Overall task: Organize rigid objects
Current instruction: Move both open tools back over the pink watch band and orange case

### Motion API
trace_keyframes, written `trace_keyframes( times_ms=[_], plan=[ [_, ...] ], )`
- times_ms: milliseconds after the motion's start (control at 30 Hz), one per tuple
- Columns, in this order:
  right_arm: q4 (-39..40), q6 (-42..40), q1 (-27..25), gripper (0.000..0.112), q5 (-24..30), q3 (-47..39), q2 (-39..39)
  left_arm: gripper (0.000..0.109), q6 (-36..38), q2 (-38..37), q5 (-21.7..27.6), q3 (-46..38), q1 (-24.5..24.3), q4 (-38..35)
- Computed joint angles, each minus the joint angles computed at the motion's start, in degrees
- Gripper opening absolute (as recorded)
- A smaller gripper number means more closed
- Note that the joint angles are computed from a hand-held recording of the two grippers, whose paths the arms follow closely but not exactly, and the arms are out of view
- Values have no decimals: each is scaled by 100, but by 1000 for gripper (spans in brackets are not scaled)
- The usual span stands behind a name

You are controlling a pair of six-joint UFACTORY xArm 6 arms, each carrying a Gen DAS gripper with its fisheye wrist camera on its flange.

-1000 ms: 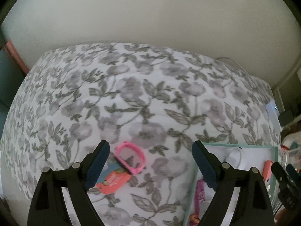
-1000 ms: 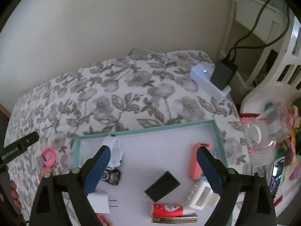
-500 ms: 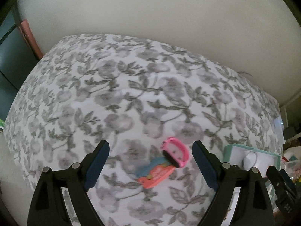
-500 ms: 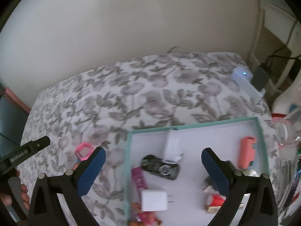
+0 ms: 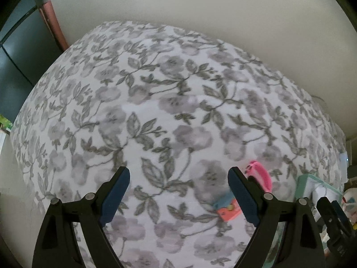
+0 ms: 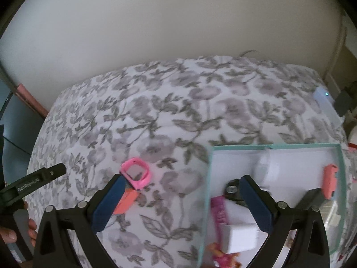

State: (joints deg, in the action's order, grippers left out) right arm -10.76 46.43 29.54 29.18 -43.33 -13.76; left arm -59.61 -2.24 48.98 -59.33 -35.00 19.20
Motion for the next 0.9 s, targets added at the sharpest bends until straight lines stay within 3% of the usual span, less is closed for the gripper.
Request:
trace_keyframes(
  times_ms=[500, 633, 900],
  plan=[
    [868, -403, 135, 103, -640, -339, 1009, 90, 1095, 625, -461, 194, 99, -1162],
    [898, -446, 133, 103, -720, -399, 1141, 90, 1550, 694, -791, 219, 82, -1533],
    [1049, -539, 64, 103, -779, -356, 1197, 90, 2111, 1071, -954, -107, -114, -1741]
  ],
)
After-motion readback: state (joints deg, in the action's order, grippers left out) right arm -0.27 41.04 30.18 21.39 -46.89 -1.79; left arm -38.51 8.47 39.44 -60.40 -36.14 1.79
